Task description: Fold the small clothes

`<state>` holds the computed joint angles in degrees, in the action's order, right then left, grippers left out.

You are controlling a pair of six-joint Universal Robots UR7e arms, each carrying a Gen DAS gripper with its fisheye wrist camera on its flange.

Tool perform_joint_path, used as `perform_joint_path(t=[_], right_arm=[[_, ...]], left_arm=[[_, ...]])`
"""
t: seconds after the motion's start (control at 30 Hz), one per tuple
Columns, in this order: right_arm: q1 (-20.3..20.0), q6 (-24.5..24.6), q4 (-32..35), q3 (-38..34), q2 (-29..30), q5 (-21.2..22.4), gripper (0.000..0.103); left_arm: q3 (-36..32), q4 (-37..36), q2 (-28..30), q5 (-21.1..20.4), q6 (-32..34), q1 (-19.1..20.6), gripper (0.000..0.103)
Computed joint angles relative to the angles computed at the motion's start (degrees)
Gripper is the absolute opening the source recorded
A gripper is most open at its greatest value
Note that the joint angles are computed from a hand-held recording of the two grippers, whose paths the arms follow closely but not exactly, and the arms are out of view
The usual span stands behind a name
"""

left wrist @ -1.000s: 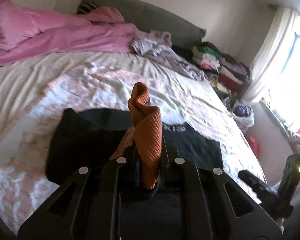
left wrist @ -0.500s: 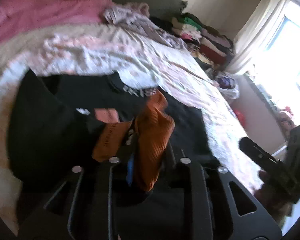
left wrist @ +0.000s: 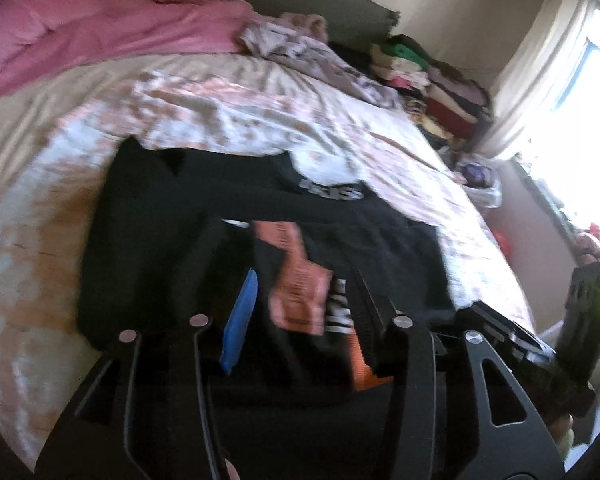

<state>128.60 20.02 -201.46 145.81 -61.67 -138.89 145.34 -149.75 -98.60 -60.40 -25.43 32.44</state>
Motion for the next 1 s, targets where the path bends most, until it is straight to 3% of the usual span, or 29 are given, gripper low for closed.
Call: perform_joint_path(t=[0.17, 0.43, 0.47, 0.53, 0.7, 0.77, 0.8, 0.83, 1.0], right_arm=[[-1.3, -1.2, 1.9, -2.3, 4.9, 0.6, 0.093], [-5.2, -2.4, 4.2, -3.6, 6.6, 2.7, 0.087], [-5.7, -2.9, 4.5, -3.9, 6.9, 3.1, 0.08], [-6.3, -4.1, 3.3, -4.2, 7.8, 4.0, 0.076], [-5.7, -6.5, 2.4, -5.0, 8.5, 6.0, 0.041], [-5.2, -7.5, 2.6, -5.6, 9.1, 5.6, 0.032], [-5.0, -8.7, 1.9, -5.6, 9.2, 6.4, 0.021], [-4.9, -9.5, 1.6, -5.6, 9.1, 7.1, 0.016], [-3.4, -12.7, -1.3, -5.6, 6.7, 6.8, 0.014]], left_arm=[[-0.2, 3.0, -3.3, 1.7, -1.1, 2.1, 0.051], [-0.4, 6.0, -8.1, 5.1, -1.2, 3.1, 0.058], [-0.4, 6.0, -8.2, 5.3, -1.2, 3.2, 0.059], [-0.4, 6.3, -8.8, 5.5, -1.3, 3.4, 0.059], [-0.1, 7.4, -9.9, 7.4, -1.6, 3.3, 0.064], [-0.2, 7.5, -10.1, 7.9, -1.5, 3.4, 0.064], [-0.3, 7.5, -10.2, 8.0, -1.6, 3.5, 0.064], [-0.3, 7.6, -10.4, 8.1, -1.8, 3.6, 0.064], [-0.5, 8.3, -11.0, 8.4, -1.8, 3.9, 0.064]])
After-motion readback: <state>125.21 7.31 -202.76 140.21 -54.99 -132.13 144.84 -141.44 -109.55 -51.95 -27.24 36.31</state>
